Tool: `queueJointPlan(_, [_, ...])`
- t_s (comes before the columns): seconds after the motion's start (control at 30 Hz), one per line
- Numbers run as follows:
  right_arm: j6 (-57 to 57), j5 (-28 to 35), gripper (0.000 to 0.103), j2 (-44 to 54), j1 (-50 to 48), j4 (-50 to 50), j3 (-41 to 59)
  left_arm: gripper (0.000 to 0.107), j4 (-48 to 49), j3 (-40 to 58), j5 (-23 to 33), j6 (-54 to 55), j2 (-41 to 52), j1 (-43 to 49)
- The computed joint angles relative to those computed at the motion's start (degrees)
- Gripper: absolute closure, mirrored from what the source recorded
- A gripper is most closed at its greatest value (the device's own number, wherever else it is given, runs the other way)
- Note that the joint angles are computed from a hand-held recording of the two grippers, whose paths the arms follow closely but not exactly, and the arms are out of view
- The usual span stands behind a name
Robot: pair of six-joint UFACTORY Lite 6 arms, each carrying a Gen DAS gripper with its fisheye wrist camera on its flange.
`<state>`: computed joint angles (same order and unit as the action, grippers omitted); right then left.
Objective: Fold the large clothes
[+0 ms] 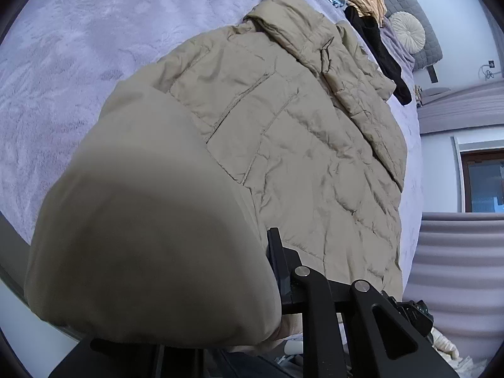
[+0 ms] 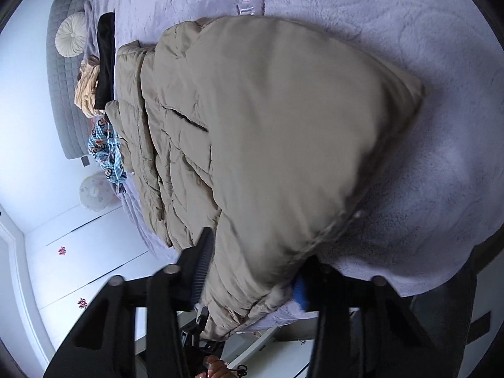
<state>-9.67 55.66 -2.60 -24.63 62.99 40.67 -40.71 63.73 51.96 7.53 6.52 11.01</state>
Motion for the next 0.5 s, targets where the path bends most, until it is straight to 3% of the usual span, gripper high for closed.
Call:
queueJointPlan(0.03, [-0.02, -0.26, 0.088, -0.24, 0.40, -0.26, 0.19, 0.094, -0.19, 0.95, 0.48, 0.71, -0.24, 0.39])
queueJointPlan(0.3, [3.17, -2.67, 0.094, -2.49, 4.15, -4.08, 6.39, 0.094, 0.61, 11.63, 5.30, 5.87, 0.33, 1.39])
queueJointPlan(0.5, [7.00, -4.55, 0.095, -3.04, 7.42, -7.83, 13.73, 0.094, -1.23, 26.33, 10.25, 7.79, 7.00, 2.54])
